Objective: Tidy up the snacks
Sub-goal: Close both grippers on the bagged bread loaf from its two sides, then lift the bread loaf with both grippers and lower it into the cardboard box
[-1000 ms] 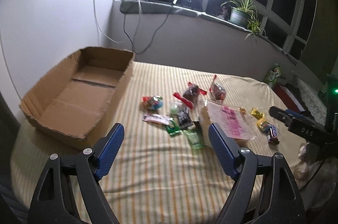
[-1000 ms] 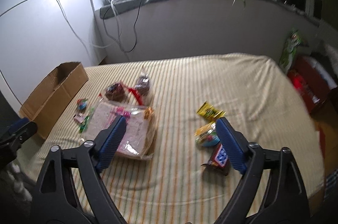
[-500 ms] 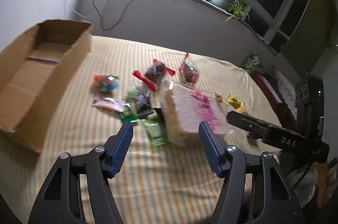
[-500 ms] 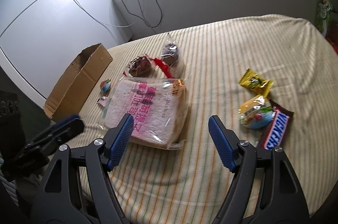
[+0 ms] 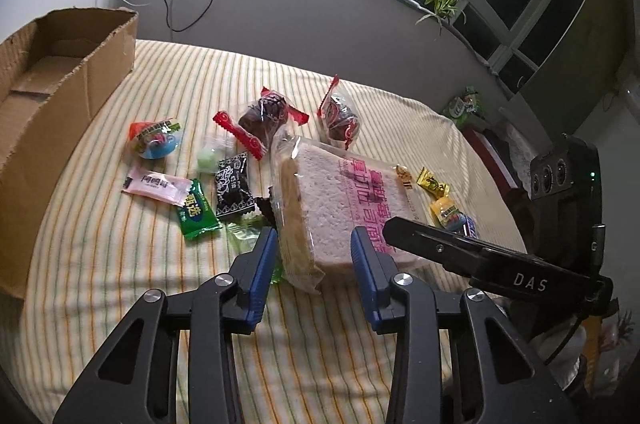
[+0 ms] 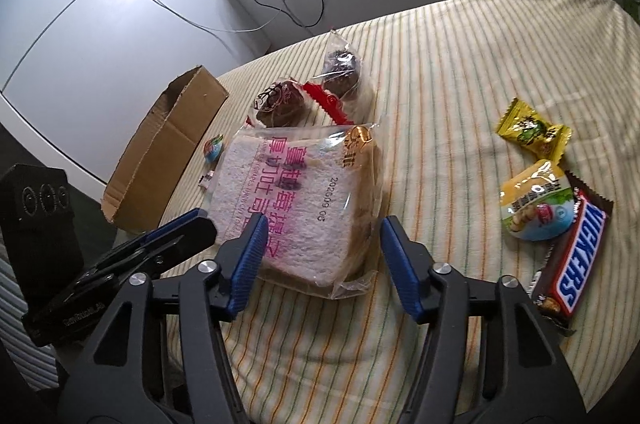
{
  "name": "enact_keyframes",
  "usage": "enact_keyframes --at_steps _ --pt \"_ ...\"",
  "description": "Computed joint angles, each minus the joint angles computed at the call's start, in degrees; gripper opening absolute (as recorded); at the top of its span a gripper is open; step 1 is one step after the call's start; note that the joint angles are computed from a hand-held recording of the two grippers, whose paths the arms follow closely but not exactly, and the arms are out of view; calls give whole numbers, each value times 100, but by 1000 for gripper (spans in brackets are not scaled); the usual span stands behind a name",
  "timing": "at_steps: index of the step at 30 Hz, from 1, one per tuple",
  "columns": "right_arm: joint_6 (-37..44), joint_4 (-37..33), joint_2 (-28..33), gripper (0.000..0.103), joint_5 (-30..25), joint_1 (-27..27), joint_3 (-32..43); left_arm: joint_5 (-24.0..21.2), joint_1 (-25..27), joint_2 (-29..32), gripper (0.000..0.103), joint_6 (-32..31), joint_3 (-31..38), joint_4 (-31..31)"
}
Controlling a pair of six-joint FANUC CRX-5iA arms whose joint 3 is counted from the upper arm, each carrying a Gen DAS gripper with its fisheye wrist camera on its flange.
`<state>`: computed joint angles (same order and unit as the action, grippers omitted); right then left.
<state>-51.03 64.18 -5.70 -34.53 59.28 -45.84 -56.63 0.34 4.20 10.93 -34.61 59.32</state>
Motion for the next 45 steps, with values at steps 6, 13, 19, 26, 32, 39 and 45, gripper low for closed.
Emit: enact_keyframes --at_steps 6,13,19,26,32,39,45 --pt "122 -19 18 53 77 -40 19 -68 -44 81 35 31 86 -89" --pt "541 -306 57 51 -85 57 178 54 -60 -64 34 -164 -35 13" --pt "735 -298 114 51 -153 72 325 48 72 -212 34 -368 -142 208" --pt "1446 -461 347 51 -278 64 802 91 275 -341 34 -572 -226 501" --pt "2000 -448 656 51 -79 -101 1286 153 569 -440 34 -766 -265 809" --pt "3010 -643 1235 51 80 -240 2143 329 903 -456 34 -905 -248 1148" --pt "3891 -1001 1774 51 252 -338 2900 514 1142 -344 34 -890 -160 1335"
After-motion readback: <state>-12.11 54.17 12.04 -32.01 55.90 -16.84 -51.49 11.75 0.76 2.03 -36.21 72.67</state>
